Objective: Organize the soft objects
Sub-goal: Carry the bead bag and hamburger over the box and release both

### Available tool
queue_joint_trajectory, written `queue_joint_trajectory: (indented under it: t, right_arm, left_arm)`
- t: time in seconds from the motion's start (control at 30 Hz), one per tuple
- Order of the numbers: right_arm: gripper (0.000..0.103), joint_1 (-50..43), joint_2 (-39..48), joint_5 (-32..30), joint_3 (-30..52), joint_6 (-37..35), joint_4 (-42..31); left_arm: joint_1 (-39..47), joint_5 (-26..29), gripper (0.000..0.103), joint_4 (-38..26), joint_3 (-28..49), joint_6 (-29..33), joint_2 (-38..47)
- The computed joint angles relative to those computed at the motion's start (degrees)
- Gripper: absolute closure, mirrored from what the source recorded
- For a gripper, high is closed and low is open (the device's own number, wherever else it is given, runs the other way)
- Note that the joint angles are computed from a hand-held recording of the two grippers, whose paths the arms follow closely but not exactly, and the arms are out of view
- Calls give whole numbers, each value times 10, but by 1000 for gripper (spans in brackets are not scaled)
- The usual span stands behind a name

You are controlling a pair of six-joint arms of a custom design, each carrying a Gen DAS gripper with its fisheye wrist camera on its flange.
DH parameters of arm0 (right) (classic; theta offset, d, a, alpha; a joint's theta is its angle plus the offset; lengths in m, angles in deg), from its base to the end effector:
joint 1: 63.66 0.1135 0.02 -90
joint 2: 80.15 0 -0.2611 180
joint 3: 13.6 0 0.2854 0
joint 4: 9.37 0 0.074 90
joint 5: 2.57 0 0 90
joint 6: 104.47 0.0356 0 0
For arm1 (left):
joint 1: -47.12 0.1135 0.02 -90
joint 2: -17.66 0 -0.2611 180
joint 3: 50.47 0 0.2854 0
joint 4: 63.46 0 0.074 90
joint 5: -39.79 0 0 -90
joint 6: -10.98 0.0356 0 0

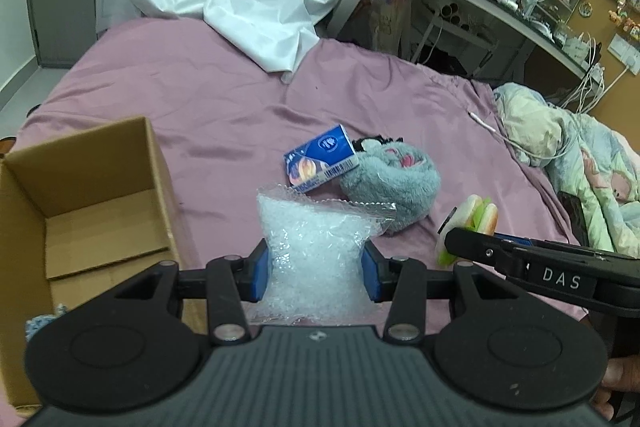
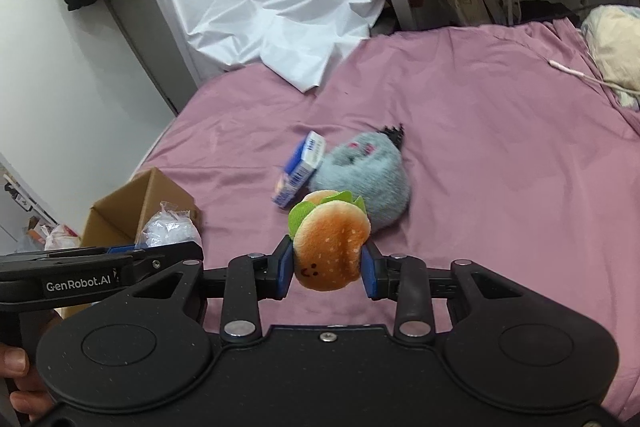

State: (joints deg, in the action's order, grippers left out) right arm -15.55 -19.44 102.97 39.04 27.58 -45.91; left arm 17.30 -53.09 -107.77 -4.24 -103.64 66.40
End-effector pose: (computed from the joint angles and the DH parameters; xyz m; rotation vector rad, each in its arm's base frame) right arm 0.1753 0.1812 0.2251 0.0097 2.3622 0.4712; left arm 0.1813 -0.1018 0.2174 0.0858 2.4206 -0.3843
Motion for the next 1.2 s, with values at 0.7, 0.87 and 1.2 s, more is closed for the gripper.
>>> queue_joint_trajectory:
  t: [0.7, 0.87, 1.2]
  right_arm:
    - [70, 106, 89, 58, 101, 9, 1]
    - [70, 126, 114, 66, 127, 9, 2]
    - [70, 156, 180, 65, 177, 5, 21]
  left_arm:
    - [177, 80, 59, -108, -30, 83, -170]
    - [247, 120, 59, -132, -36, 120, -200]
    - [444, 233, 59, -175, -47, 229, -229]
